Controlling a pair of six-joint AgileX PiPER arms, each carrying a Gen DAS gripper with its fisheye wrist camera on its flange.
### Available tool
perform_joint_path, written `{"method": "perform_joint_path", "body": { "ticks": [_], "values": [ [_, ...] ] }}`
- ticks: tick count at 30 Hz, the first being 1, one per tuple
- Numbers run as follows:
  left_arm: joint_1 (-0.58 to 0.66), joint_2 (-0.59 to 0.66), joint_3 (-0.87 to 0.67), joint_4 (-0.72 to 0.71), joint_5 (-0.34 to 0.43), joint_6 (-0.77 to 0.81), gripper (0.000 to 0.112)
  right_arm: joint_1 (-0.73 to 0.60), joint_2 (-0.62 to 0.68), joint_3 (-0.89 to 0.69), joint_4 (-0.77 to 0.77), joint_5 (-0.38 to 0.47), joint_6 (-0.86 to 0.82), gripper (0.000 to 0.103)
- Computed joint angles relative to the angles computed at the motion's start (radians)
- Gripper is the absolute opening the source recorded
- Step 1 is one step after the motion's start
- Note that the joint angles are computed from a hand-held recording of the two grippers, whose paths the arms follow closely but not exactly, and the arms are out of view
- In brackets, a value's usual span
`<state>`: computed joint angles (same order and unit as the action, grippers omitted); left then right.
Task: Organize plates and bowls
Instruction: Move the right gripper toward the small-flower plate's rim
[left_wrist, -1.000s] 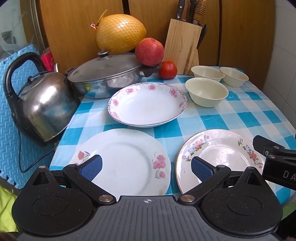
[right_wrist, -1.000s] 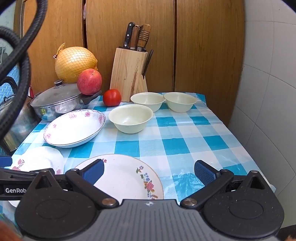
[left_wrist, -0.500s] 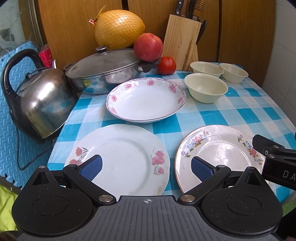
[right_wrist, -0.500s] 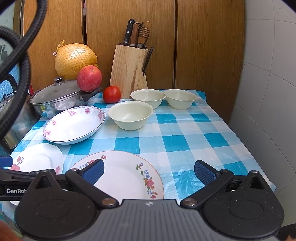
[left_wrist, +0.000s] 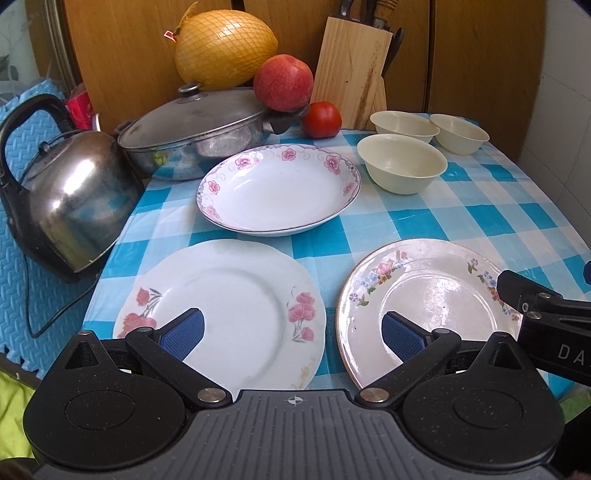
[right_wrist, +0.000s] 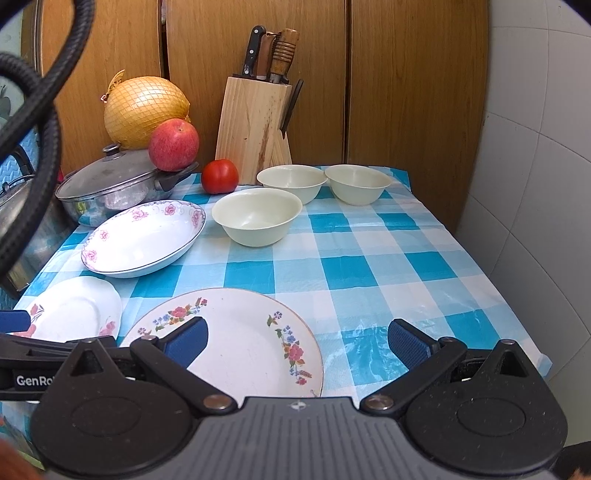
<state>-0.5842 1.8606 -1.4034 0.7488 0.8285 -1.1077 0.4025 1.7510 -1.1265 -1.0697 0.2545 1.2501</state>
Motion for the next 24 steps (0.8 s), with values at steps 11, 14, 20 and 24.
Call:
{"method": "perform_joint_path", "body": {
  "ticks": [11,14,20,24],
  "values": [
    [0.003,0.030,-0.048,-0.035,0.008,0.045,0.103,-0.025,0.010,-0.019,0.141,0.000,-0.128,0.101],
    [0.003,0.044,-0.069,-0.042,0.012,0.060,0.103,-0.032,0.012,-0.026,0.175,0.001,-0.158,0.101],
    [0.004,0.074,-0.110,-0.063,0.016,0.094,0.103,-0.047,0.019,-0.033,0.228,0.006,-0.203,0.101],
    [0.006,0.104,-0.153,-0.085,0.020,0.130,0.103,-0.057,0.023,-0.037,0.248,0.010,-0.220,0.101]
  ]
}}
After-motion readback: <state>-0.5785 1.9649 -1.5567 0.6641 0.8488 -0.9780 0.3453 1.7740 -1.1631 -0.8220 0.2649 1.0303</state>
